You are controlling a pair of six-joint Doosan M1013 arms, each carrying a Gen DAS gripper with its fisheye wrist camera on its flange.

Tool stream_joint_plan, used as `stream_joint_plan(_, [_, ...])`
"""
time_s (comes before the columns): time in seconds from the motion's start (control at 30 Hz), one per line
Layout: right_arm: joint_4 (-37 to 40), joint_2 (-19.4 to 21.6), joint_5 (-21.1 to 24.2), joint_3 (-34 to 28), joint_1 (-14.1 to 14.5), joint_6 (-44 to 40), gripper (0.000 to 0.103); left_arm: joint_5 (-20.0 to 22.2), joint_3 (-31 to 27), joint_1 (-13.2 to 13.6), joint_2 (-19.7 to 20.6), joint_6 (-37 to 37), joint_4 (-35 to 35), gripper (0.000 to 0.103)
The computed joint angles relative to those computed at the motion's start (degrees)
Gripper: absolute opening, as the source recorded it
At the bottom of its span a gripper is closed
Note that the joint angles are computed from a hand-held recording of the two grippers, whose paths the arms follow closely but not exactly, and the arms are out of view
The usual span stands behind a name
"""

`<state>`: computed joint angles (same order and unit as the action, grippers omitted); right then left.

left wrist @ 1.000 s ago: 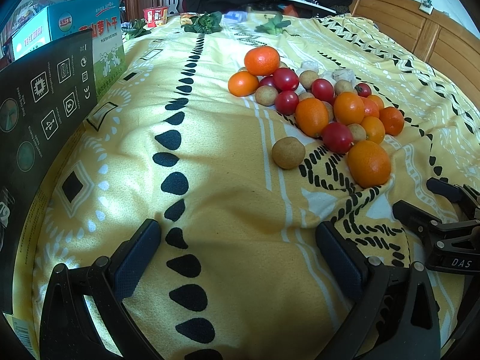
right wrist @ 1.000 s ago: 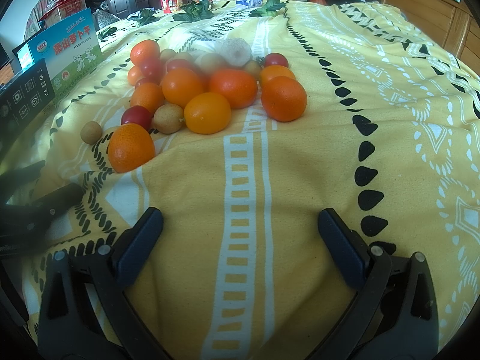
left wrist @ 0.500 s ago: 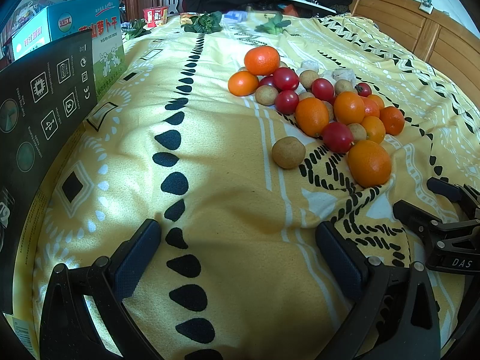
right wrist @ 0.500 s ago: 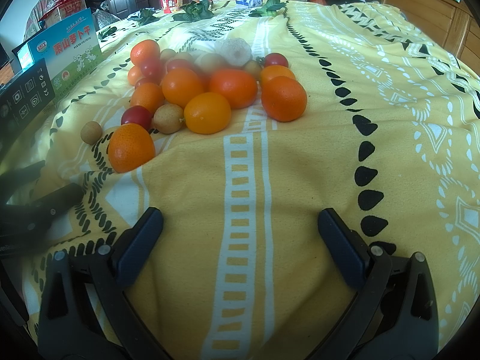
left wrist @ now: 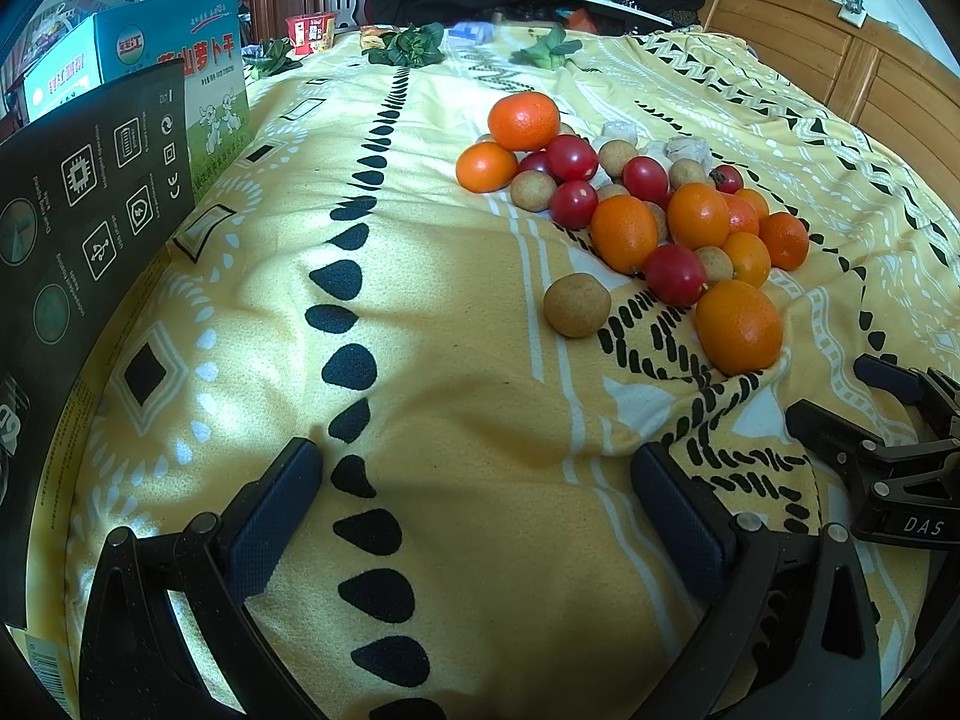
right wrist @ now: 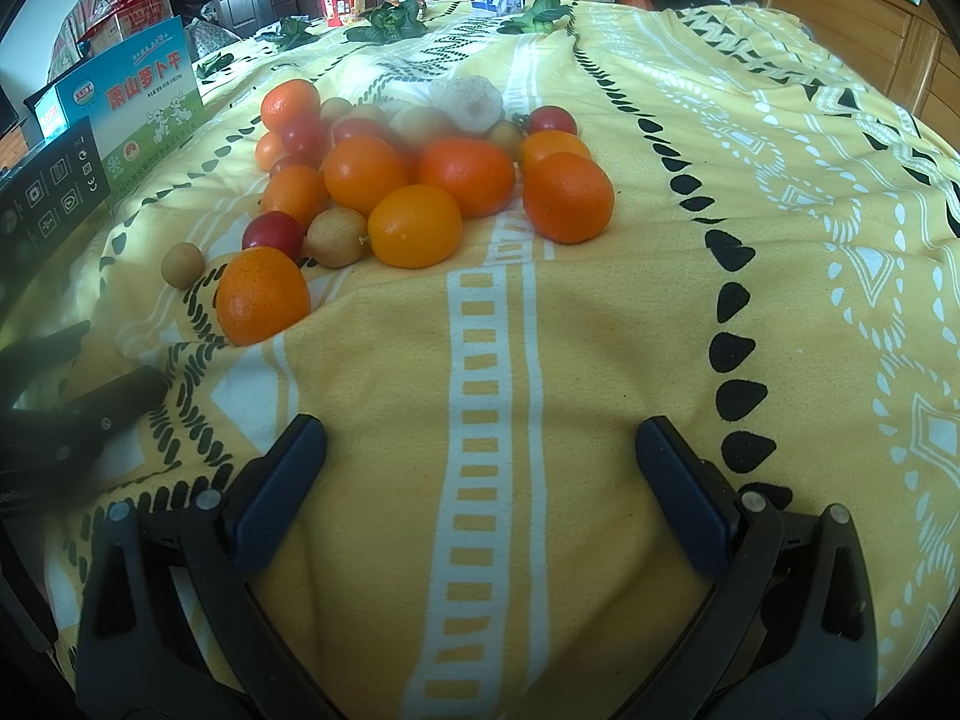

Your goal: Organize fruits

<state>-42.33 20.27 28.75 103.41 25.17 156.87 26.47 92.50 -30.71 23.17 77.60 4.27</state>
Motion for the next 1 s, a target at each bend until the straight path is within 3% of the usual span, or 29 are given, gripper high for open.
stream_joint_plan(0.73, [0.0, 0.0, 0.0, 0.0, 0.0, 0.1, 0.103, -1.3, 0.6, 0.6, -0.5, 4.3, -5.2, 0.103])
stream_joint_plan(0.87, [0.0, 0.0, -0.1, 0.0, 0.0, 0.0, 0.103, -1.9, 0.6, 1.2, -1.2, 9.5, -12.1, 0.102])
stream_joint_plan(0.93, [0.0, 0.0, 0.0, 0.0, 0.0, 0.0, 0.103, -4.5, 1.2, 1.5, -2.1, 15.4, -18.6, 0.102])
stream_joint_plan(1.0, [0.0, 0.0, 0.0, 0.0, 0.0, -0.1, 0.103, -6.0, 0.8, 1.2, -2.3, 17.6, -20.3, 0.102])
